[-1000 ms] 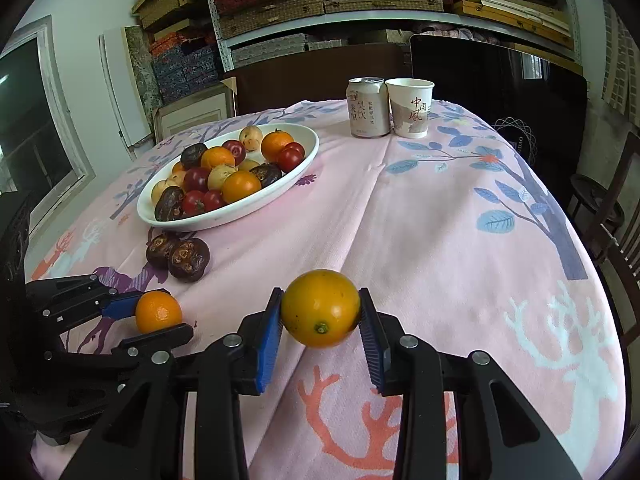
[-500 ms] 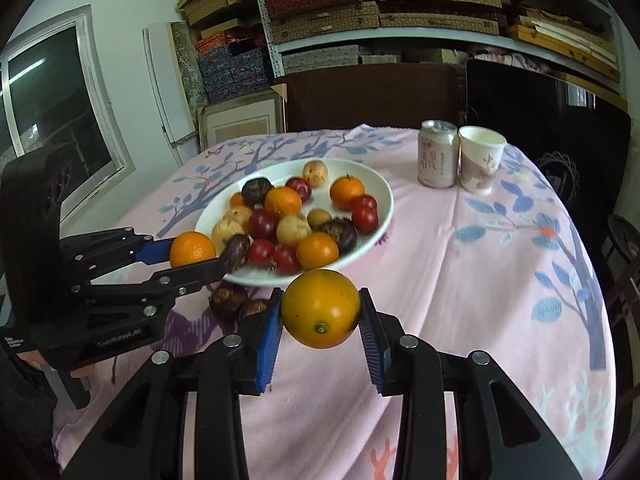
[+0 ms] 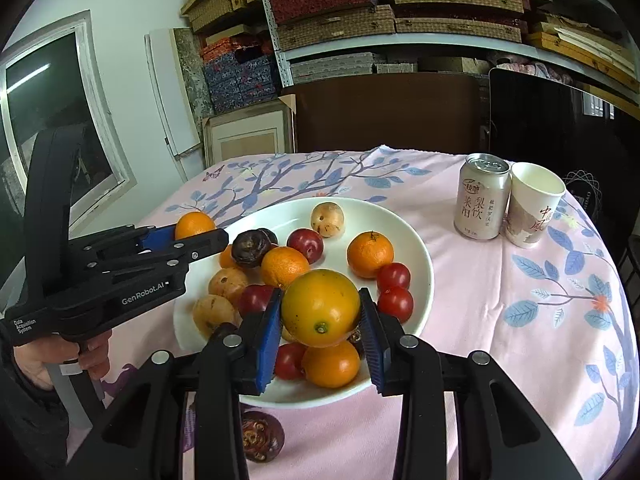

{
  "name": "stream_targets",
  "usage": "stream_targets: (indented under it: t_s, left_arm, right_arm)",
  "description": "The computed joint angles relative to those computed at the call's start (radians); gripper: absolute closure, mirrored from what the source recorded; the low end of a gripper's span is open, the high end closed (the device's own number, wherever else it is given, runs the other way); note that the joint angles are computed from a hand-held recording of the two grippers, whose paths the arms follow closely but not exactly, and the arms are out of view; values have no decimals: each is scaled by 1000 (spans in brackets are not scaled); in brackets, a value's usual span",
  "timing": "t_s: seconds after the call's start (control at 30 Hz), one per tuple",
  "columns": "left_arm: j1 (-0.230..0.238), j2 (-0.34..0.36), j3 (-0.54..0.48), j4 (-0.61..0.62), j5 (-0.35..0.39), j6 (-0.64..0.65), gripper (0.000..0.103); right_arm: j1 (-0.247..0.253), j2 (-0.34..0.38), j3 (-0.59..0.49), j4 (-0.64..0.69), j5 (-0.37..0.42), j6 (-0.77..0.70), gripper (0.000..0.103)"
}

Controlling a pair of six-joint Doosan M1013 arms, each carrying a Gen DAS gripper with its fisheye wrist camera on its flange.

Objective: Organize fruits
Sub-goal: 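Carry the mandarin and citrus onto the white plate and open both grippers, then grasp a mangosteen with the right gripper while the left grasps the last mangosteen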

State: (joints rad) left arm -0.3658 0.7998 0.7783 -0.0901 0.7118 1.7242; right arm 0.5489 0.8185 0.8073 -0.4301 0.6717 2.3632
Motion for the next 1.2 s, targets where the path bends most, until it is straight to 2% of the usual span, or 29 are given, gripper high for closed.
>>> stream_targets:
  t_s: [0.13,0.2,0.23,0.27,0.3,0.33,0.37,0.4,0.47,0.53,0.63,0.77,0.83,1.07,1.2]
  left_arm:
    - [12,29,-47,-82,50,8,68]
    - [8,33,-51,-62,52,1,68]
    - [1,27,-38,-15,28,-8,54]
    - [-6,18,-18,39,-6,-27,22]
    - [-14,1,18,133,-62,-99,11]
    - [-16,-15,54,199,-118,-163,5]
    - [-14,-27,79,213,-157,-184,5]
    - [-10,-32,84,186,-157,-163,5]
    - [0,-35,76,129,-114,-115,5]
    - [2,-44,86,132,-94,-117,5]
    - [2,-78,145,160,-123,-112,5]
    - [7,-136,253,173,-156,-63,5]
    - [10,-166,311,209,-167,-81,5]
    - [19,-235,442,198,-137,-21,5]
    - [15,-255,488,225,-149,-3,5]
  right_arm:
    - [-4,29,-53,44,17,-62,66]
    - [0,45,-89,28,41,-79,66]
    - [2,52,-104,25,50,-94,60]
    - [6,53,-107,7,47,-87,48]
    - [13,53,-108,-64,65,-35,29]
    - [13,38,-79,-94,33,-13,18]
    - [10,21,-50,-75,3,-13,12]
    - [7,8,-26,-64,-14,1,3]
    - [5,-16,9,-49,-10,13,3]
    - [9,-34,40,-77,6,41,3]
    - [17,-54,78,-85,34,49,3]
    - [30,-63,106,15,90,-63,3]
    - [37,-53,98,69,127,-123,3]
    - [55,-8,49,99,194,-141,3]
    - [69,34,-20,38,262,-123,3]
